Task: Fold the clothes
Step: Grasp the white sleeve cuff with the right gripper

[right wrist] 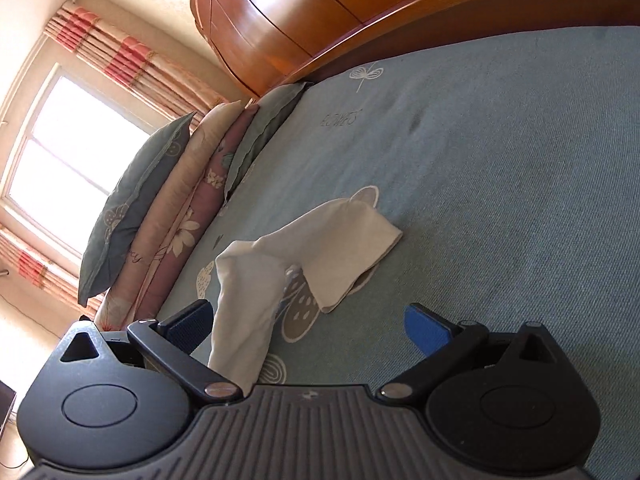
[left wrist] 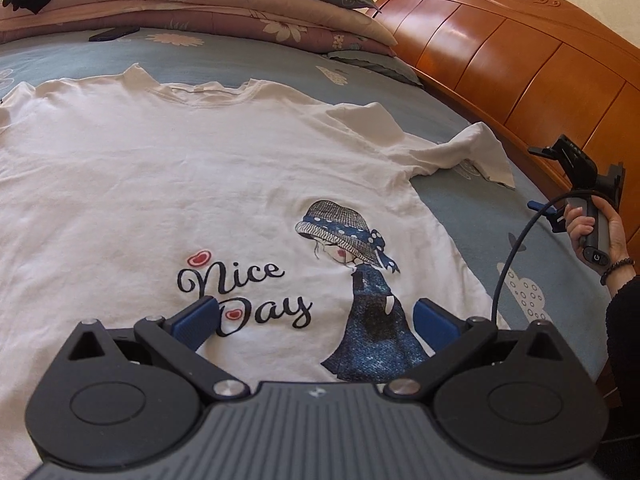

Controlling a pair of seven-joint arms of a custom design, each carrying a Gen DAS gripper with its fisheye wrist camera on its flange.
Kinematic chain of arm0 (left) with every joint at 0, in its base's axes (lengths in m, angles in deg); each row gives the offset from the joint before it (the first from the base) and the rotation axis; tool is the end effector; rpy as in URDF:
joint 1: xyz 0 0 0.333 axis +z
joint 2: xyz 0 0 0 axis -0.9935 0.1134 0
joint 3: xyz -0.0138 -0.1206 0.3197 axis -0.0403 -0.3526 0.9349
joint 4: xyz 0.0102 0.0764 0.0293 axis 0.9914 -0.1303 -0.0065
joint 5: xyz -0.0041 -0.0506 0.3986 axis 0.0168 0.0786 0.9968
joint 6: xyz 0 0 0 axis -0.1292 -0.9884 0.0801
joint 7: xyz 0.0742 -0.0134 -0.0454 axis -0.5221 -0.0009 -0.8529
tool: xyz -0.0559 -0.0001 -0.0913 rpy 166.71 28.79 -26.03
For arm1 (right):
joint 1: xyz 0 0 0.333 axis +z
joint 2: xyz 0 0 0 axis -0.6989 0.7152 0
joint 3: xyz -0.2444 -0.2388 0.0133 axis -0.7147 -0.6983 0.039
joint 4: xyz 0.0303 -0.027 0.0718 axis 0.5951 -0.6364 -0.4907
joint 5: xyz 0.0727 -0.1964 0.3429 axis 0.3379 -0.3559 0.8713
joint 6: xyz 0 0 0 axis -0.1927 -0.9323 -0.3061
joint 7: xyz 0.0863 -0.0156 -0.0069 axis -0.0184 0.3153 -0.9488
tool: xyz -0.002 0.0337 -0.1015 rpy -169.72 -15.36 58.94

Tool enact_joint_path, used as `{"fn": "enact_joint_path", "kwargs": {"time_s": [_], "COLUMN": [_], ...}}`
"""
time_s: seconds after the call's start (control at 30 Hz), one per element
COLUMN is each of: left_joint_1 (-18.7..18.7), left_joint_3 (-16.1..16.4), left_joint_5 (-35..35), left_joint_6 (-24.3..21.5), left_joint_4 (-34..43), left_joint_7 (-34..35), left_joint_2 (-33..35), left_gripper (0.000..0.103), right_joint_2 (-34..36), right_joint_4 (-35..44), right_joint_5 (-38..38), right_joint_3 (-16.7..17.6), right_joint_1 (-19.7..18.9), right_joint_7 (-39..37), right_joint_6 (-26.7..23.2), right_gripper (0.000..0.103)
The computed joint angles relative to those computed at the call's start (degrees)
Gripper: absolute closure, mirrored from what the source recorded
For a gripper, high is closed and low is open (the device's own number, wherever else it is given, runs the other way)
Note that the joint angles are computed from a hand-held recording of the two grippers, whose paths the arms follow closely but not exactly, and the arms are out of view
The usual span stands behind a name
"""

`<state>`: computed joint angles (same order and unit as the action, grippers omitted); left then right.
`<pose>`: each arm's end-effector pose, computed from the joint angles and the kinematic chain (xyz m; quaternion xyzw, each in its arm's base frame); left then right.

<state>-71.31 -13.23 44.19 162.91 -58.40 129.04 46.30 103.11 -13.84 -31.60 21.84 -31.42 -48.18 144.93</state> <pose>0.7428 -0.0060 0.5049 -0.4713 0.7744 -0.4200 0.0431 0.6653 0.1257 0.4855 -0.1417 0.8407 -0.2035 0.4814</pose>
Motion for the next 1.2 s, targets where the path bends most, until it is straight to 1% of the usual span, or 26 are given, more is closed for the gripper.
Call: {"fn": "enact_joint_path", "kwargs": {"time_s": [0.07, 0.1, 0.17, 0.2, 0.23, 0.33, 0.43, 0.47, 0.53, 0.6, 0.63, 0.67, 0.7, 0.73, 0.77, 0.8, 0.83, 0.9, 0.97, 1.03, 1.2], "left_joint_1": [0.3, 0.5, 0.5, 0.4, 0.3, 0.1, -0.1, -0.2, -0.4, -0.5, -0.5, -0.4, -0.4, -0.4, -0.4, -0.4, -0.5, -0.5, -0.6, -0.7, -0.9], "left_joint_3": [-0.1, -0.2, -0.2, -0.2, -0.1, -0.1, 0.0, 0.1, 0.1, -0.1, -0.2, -0.3, -0.3, -0.4, -0.4, -0.3, -0.3, -0.3, -0.3, -0.3, -0.2], "left_joint_5": [-0.3, -0.6, -0.7, -0.5, -0.3, 0.2, 0.7, 1.0, 1.3, 1.3, 1.3, 1.3, 1.3, 1.4, 1.4, 1.4, 1.4, 1.4, 1.4, 1.5, 1.9], "left_joint_6": [-0.9, -1.1, -1.1, -1.0, -0.7, -0.3, -0.3, -0.3, 0.2, 0.9, 1.1, 1.4, 1.6, 1.7, 1.8, 2.0, 2.1, 2.2, 2.4, 2.7, 2.7], "left_joint_4": [0.7, 0.8, 0.7, 0.6, 0.5, 0.2, 0.4, 0.6, 0.7, 0.6, 0.4, 0.2, 0.0, -0.1, -0.3, -0.4, -0.5, -0.6, -0.6, -0.8, -0.6], "left_joint_7": [-0.5, -0.4, 0.1, 0.3, 0.4, 0.9, 0.9, 0.8, 0.6, 0.8, 1.1, 1.5, 2.0, 2.3, 2.6, 2.6, 2.6, 2.4, 2.2, 2.1, 1.1], "left_joint_2": [0.4, 0.5, 0.4, 0.4, 0.3, 0.1, 0.2, 0.3, 0.4, 0.5, 0.5, 0.4, 0.2, 0.2, 0.1, 0.0, 0.0, -0.1, -0.1, -0.2, -0.1], "left_gripper": [0.001, 0.001, 0.001, 0.001, 0.001, 0.001, 0.001, 0.001, 0.001, 0.001, 0.001, 0.001, 0.001, 0.001, 0.001, 0.001, 0.001, 0.001, 0.001, 0.001, 0.001], "right_joint_2": [0.8, 1.3, 2.4, 3.0, 3.6, 5.2, 6.3, 6.6, 7.0, 7.7, 8.1, 8.4, 8.2, 7.9, 7.4, 6.8, 6.2, 4.6, 2.6, 0.6, -5.3], "right_joint_4": [0.3, 0.7, 1.6, 2.3, 2.9, 4.6, 5.8, 6.1, 7.1, 8.7, 9.6, 10.6, 10.6, 10.1, 9.0, 7.8, 6.9, 5.5, 4.3, 3.2, -0.1], "right_joint_5": [4.1, 5.8, 9.3, 10.7, 10.9, 10.2, 8.7, 10.0, 15.8, 21.4, 23.7, 26.0, 27.6, 28.8, 29.1, 28.7, 27.9, 25.2, 20.6, 15.5, 4.6], "right_joint_3": [0.1, -0.1, -0.5, -0.9, -1.6, -4.1, -5.5, -5.1, -3.4, -2.0, -1.6, -1.3, -1.5, -1.8, -2.5, -3.6, -4.6, -6.4, -7.7, -8.0, -6.8], "right_joint_1": [-1.0, -1.3, -1.5, -1.5, -1.3, -0.1, 1.1, 1.0, 0.5, 0.8, 1.2, 1.6, 1.9, 2.1, 2.3, 2.5, 3.1, 4.4, 5.2, 5.3, 4.8], "right_joint_7": [-4.4, -7.3, -13.0, -16.0, -17.2, -18.4, -19.7, -22.1, -31.9, -42.4, -46.4, -50.0, -51.3, -51.6, -50.2, -47.8, -45.8, -42.1, -37.2, -32.1, -20.6], "right_joint_6": [0.0, -0.2, -0.5, -0.3, 0.0, 0.8, 0.3, -0.3, -3.1, -7.4, -9.7, -12.3, -12.6, -11.8, -9.4, -6.4, -4.9, -3.3, -1.6, -0.5, -1.4], "right_gripper": [0.016, 0.019, 0.031, 0.031, 0.031, 0.031, 0.031, 0.031, 0.031, 0.034, 0.041, 0.054, 0.064, 0.092, 0.096, 0.096, 0.096, 0.096, 0.096, 0.096, 0.096]}}
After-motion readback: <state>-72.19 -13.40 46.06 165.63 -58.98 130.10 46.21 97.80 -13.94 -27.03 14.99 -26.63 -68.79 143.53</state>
